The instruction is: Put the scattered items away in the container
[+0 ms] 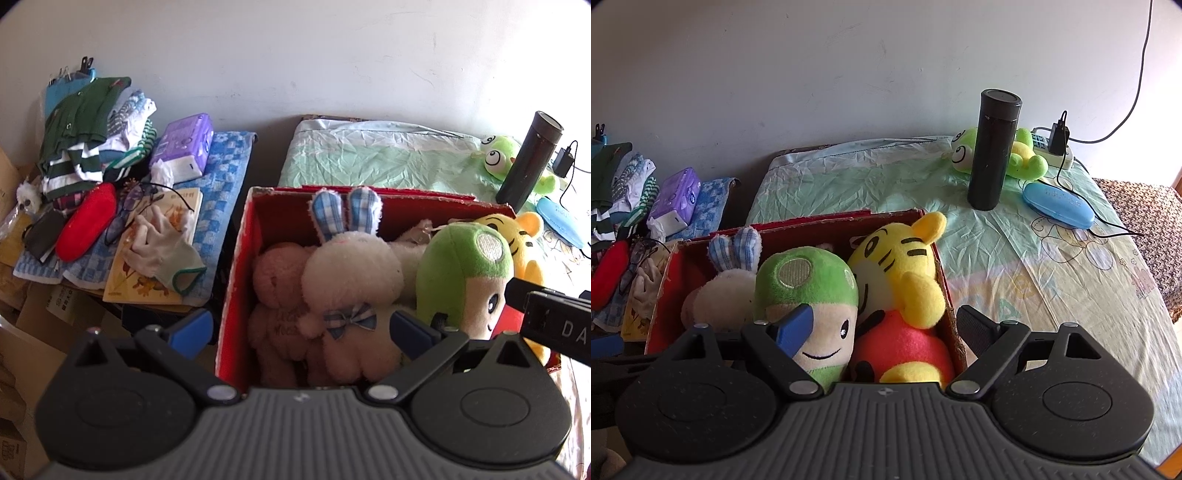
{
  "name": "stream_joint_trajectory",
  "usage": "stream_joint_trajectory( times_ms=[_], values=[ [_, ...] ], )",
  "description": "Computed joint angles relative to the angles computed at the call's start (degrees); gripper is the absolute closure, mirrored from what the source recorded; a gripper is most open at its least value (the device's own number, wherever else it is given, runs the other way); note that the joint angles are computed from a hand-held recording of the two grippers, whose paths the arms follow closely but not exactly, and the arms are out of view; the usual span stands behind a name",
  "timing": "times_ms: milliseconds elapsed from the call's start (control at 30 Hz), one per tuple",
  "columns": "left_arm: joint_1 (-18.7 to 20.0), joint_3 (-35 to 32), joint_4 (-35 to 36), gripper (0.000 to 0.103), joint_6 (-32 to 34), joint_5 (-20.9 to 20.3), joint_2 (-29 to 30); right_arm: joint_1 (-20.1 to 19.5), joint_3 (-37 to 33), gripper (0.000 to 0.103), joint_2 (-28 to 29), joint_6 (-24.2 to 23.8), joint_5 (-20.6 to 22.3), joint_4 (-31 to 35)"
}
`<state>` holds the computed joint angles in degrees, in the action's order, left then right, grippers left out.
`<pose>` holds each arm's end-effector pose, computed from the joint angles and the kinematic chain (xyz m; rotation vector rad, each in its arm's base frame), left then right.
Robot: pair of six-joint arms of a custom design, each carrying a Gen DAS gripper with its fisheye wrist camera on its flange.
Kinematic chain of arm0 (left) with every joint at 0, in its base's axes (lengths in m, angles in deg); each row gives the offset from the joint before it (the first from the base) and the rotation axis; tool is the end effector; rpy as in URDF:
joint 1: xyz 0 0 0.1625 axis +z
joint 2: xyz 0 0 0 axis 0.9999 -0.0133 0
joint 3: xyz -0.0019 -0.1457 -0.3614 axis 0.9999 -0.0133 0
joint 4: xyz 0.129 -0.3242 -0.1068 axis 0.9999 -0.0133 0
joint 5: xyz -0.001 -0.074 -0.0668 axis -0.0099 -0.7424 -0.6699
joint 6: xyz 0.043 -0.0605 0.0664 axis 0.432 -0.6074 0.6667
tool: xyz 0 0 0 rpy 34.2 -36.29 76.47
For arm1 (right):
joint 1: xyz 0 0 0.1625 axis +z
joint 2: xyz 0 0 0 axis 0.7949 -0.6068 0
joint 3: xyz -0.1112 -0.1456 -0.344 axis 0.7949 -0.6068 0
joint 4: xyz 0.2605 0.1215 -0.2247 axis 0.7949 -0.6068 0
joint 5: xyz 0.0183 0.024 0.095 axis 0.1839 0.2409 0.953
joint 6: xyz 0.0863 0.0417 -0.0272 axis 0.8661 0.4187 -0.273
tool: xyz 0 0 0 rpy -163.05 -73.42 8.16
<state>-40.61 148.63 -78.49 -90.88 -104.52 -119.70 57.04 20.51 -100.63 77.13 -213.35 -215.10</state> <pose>-0.2263 -0.5730 0.1674 0.5219 2.2966 -0.6264 0.2437 -0.5393 0.1469 -0.0983 -2.0982 0.9912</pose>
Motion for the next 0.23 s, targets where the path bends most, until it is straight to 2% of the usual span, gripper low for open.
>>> stream_joint_trajectory(
  times_ms=[133,233],
  values=[
    [-0.7,1.2,-0.6,0.003,0.3,1.0,0.0,0.4,0.1,0.016,0.3,-1.4,-1.4,-1.6],
    [-0.5,1.1,0.6,0.004,-0.5,-0.3,-0.3,0.3,0.4,0.016,0.3,-1.6,-2.3,-2.4]
  ],
)
